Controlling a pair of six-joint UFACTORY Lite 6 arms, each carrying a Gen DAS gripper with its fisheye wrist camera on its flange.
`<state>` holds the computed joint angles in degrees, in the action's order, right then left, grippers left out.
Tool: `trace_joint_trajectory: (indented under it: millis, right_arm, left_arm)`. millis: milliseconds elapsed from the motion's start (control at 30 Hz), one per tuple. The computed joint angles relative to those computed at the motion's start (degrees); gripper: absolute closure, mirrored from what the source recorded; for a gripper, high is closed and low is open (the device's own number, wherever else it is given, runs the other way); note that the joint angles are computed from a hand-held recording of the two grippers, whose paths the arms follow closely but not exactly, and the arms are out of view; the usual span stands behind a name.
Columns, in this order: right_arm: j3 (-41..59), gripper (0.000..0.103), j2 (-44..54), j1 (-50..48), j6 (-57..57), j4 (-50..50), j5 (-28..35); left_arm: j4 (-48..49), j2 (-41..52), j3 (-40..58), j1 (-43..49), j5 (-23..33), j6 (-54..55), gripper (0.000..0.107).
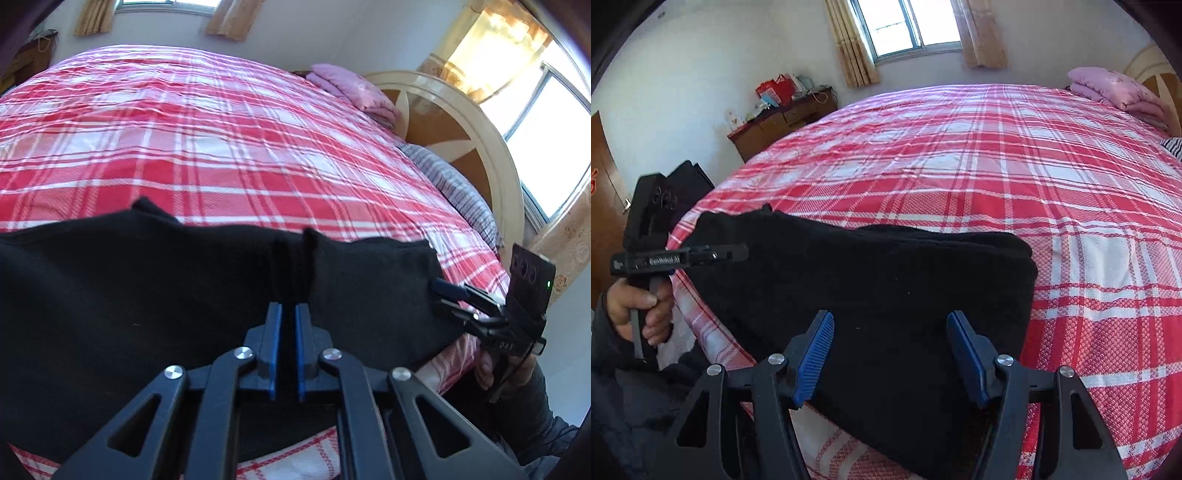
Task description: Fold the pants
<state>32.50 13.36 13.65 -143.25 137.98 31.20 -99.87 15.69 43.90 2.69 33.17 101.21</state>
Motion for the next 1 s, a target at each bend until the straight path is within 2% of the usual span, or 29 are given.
trace_joint_trajectory:
  millis: [67,133,200,233,300,367,533,633,733,833,900,1000]
  right_arm:
    - [-0.1,0.038,-1.9,-0.8,2.4,-2.5,0.6]
    - [0.4,0.037,-3.7,-1.0,2.4,-2.3,0.7]
    - [2.6,0.030,-2.8,-0.9,1.8,-0.7,-1.0]
    - [4.6,0.028,-1.0,-1.2,2.5,-0.6,-2.2]
    - [11.0,0.028,5.8,-1.9,7.2,-3.1,-6.4]
    - [13.2,0.028,9.4,-3.5,10.2,-6.2,-4.9]
    - [6.4,0.028,0.3,-3.1,6.8,-2.8,-4.7]
    - [1.7,0.028,-5.2,-5.1,15.6,-13.6,-1.0]
    - [-3.3,0.028,-9.5,-3.5,16.7,-17.8,-0.2]
    - [-3.6,0.028,-4.8,1.0,9.9,-11.2,-3.6]
    - [-4.6,0.028,-3.1,1.9,0.7,-3.0,-1.9]
    - [-4.9,0.028,-4.1,1.8,1.8,-3.6,-1.6]
  left_arm:
    - [-1.5,-1.0,-0.7,-1.3,0.6,1.3,0.097]
    - [-3.2,-2.1,-1.0,-3.6,-2.0,2.7,0.092]
    - [-5.0,-1.7,-0.9,-6.0,-5.0,4.5,0.083]
    - [-5.3,-1.2,-0.7,-6.7,-6.1,4.7,0.077]
    - [-8.1,0.5,-0.2,-8.5,-9.2,7.3,0.074]
    - [-12.6,1.4,-0.4,-9.7,-10.9,12.1,0.072]
    - [-17.7,0.4,-1.8,-10.7,-11.8,18.2,0.065]
    - [-17.8,-0.1,-2.4,-10.4,-11.7,19.1,0.064]
    - [-17.4,-0.2,-2.7,-10.0,-11.0,18.4,0.064]
    - [-18.2,0.0,-2.5,-10.3,-11.1,19.1,0.063]
    - [-18.2,0.1,-2.4,-10.5,-11.1,19.0,0.062]
    - [-17.6,0.0,-2.5,-10.3,-10.9,18.6,0.062]
